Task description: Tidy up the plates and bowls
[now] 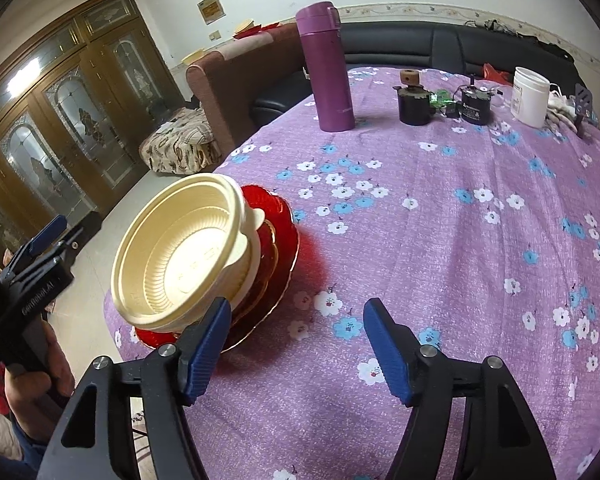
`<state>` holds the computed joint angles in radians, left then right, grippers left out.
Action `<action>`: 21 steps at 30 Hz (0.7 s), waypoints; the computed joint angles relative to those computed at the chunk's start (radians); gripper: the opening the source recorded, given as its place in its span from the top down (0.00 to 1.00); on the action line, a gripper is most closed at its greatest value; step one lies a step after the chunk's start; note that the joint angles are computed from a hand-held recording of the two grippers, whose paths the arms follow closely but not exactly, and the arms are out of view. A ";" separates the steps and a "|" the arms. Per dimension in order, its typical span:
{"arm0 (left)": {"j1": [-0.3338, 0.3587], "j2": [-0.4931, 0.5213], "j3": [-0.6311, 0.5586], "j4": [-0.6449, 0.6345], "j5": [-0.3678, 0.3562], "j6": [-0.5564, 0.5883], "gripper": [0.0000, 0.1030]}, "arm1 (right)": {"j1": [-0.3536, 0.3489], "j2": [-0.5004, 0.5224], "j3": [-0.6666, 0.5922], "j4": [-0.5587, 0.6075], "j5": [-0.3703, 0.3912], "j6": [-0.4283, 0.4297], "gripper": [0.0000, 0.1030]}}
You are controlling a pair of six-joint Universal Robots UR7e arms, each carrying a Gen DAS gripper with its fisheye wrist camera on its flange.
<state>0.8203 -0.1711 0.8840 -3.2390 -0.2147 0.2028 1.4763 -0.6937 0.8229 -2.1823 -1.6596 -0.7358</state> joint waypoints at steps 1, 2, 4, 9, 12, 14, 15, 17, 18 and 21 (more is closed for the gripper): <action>0.003 -0.012 0.017 0.010 0.001 -0.025 0.12 | -0.001 0.003 -0.005 0.003 0.000 0.004 0.29; 0.006 -0.027 0.036 0.022 0.002 -0.056 0.12 | -0.002 0.005 -0.008 0.005 0.000 0.007 0.29; 0.016 -0.056 0.080 0.062 0.008 -0.124 0.12 | -0.004 0.011 -0.015 0.011 -0.003 0.009 0.29; 0.035 -0.090 0.134 0.127 0.026 -0.221 0.12 | -0.008 0.033 -0.049 0.034 -0.012 0.027 0.29; 0.045 -0.107 0.157 0.163 0.016 -0.273 0.12 | -0.011 0.048 -0.072 0.043 -0.016 0.039 0.29; 0.050 -0.108 0.160 0.179 0.016 -0.292 0.12 | -0.012 0.060 -0.090 0.055 -0.019 0.046 0.29; 0.054 -0.112 0.164 0.197 0.013 -0.310 0.12 | -0.013 0.064 -0.096 0.060 -0.019 0.050 0.29; 0.059 -0.116 0.169 0.215 0.008 -0.331 0.12 | -0.013 0.071 -0.103 0.061 -0.022 0.051 0.29; 0.063 -0.120 0.175 0.227 0.005 -0.347 0.12 | -0.014 0.074 -0.104 0.059 -0.023 0.052 0.29; 0.070 -0.132 0.192 0.256 -0.007 -0.391 0.12 | -0.012 0.083 -0.111 0.062 -0.026 0.056 0.37</action>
